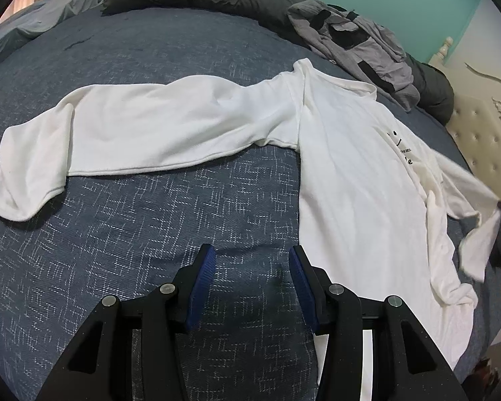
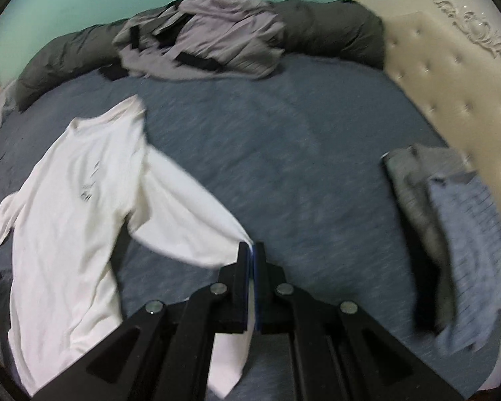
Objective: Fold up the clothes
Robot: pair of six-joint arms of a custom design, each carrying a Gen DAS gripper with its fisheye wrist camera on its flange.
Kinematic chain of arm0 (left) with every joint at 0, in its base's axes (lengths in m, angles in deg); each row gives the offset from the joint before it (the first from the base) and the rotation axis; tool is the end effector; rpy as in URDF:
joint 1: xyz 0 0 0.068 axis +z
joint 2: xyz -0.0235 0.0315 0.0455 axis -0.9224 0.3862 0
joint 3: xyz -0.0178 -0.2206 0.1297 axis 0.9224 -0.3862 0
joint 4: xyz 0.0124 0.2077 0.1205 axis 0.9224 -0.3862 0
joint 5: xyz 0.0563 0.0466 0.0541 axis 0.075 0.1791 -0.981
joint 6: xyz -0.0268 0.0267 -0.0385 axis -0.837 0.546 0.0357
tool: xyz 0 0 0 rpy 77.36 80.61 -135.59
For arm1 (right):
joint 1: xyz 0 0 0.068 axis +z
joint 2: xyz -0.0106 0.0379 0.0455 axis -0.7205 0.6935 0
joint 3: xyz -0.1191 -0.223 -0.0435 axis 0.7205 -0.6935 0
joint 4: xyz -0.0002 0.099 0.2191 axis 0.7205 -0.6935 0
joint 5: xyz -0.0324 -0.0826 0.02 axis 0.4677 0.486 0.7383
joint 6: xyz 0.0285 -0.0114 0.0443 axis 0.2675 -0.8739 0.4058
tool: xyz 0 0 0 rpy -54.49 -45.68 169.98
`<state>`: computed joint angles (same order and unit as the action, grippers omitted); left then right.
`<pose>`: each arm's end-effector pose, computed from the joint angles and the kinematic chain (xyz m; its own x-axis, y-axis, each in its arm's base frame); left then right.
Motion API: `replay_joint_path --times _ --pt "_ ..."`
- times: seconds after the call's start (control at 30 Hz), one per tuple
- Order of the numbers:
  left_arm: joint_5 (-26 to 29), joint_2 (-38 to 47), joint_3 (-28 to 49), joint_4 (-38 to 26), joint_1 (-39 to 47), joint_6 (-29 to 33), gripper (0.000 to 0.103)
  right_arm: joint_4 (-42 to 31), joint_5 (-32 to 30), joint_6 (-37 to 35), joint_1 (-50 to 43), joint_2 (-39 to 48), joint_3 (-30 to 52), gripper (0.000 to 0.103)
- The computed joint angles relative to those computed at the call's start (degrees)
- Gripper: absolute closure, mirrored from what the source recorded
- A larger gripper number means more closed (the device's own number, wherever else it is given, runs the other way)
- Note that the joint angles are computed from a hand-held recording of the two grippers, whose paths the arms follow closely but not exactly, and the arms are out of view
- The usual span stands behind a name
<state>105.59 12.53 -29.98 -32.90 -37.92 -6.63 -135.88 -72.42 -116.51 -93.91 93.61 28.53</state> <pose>0.1080 0.0426 0.1464 -0.8268 -0.2240 -0.5160 -0.0813 0.9553 -0.2844 0.1892 -0.1913 0.2906 -0.8467 -0.0037 -0.5320 0.0449 0.9959 -0.0783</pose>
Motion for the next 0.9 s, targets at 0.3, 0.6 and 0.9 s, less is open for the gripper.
replay_joint_path --times 0.3,0.6,0.9 --pt "0.0 1.1 0.8 1.0 -0.3 -1.3 0.053 2.8 3.6 2.4 1.1 9.1 10.8 0.101" --pt "-2.2 0.2 1.5 1.7 -1.8 -2.2 0.053 4.1 8.7 7.3 3.3 22.2 26.6 0.101" --pt "-5.8 1.6 0.8 5.0 -5.8 -4.6 0.053 3.4 14.7 9.2 3.2 39.4 45.7 0.101"
